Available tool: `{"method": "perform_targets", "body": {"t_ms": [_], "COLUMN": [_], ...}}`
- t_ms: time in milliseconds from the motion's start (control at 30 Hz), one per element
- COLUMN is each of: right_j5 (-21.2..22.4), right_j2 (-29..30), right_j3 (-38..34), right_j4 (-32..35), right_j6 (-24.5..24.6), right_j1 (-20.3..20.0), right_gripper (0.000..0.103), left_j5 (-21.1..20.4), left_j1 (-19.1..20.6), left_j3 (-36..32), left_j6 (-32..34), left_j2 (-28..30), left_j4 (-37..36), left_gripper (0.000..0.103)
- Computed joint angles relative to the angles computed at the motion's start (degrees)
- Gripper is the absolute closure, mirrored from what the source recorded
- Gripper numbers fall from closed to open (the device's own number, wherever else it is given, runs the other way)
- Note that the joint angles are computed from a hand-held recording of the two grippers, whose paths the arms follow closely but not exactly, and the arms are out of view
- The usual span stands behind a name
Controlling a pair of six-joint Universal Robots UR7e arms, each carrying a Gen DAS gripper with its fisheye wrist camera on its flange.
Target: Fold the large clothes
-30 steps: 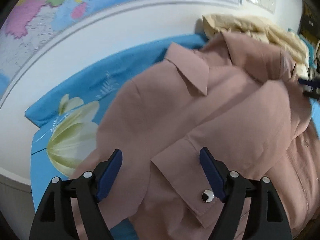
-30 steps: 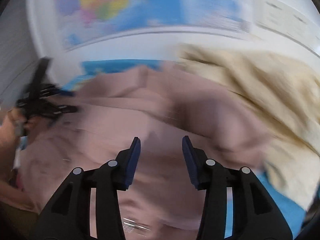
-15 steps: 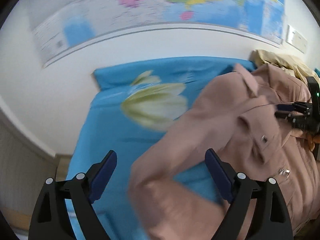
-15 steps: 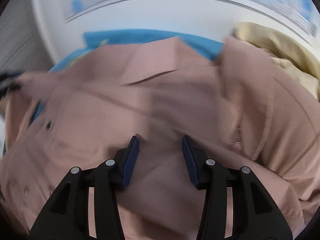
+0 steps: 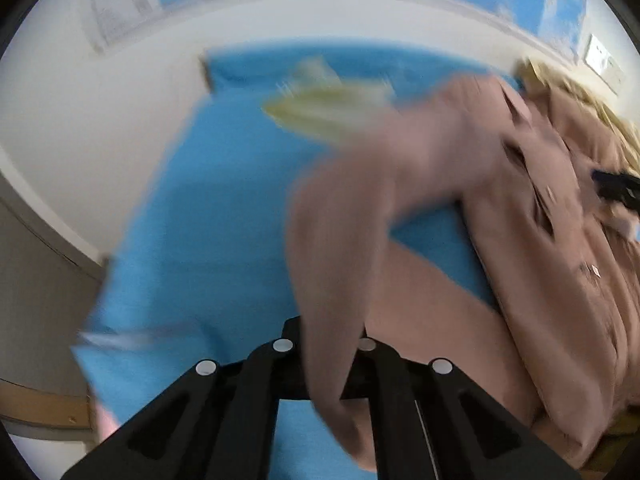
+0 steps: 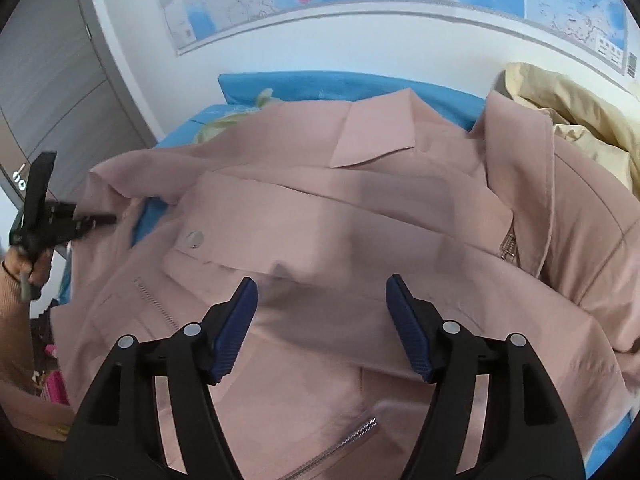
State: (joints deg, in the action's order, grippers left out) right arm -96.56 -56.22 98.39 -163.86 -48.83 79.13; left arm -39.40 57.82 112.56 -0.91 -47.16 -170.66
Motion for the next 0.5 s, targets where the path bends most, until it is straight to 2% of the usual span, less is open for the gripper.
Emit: {"method": "perform_targets", "body": {"t_ms": [33,67,167,200,267,300,367,433,467,500], "right_j5": [1.04,1.67,3.54,4.22,5.09,5.75,6.89,8.27,9.19,10.29], "right_j2": [-0.76,-1.26,-3.48,-4.15,-5.19,-5.92,-7.34,-8.37,-8.94,-9.64], "right_j3": [0.42,0.76,2.49,2.91,3.54,4.04,5.04,5.51,5.84,6.43], "right_j4": [0.55,0.82,-0.22,-0.39,-0.96,-0.94,-0.76,0.6,1.61,2.67], "right_j6": [0.36,0.77,1.39,1.72,2.29,2.51,2.85,2.85,2.61,2.35], "right_j1": [-0.24,-0.37,-1.06,-1.37,-1.84,-2.22,-3.01,-3.7,-4.06,-4.43], "right_gripper": [0.037,0.037,0.037,0.037,0.037,0.036,0.036,0.034,0.033,0.032], "left_j5": [4.16,6.53,7.75,7.13,2.36,-1.17,-5.68,-10.55,-11.48,-12.21], "left_j1": [-1.25,-2.28,-6.92,-8.04,-10.32,-11.51,-12.56,-13.44,-13.84,-13.89], "left_j3": [-0.26,-0.78,-3.36,-4.26,-6.38,-7.83,-10.42,-13.49,-15.02,-15.78], "left_j6": [2.62,4.19,15.31,17.38,18.93,20.23,20.61,20.24,19.71,19.57], "left_j2": [0.39,0.26,0.61,0.93,1.22,2.06,3.68,6.5,8.37,9.4], "left_j4": [-3.1,-4.57,-12.04,-12.4,-9.53,-6.8,-1.05,6.25,9.27,11.04], "left_gripper": [0.101,0.101,0.1,0.098,0.093,0.09,0.082,0.069,0.055,0.047]}}
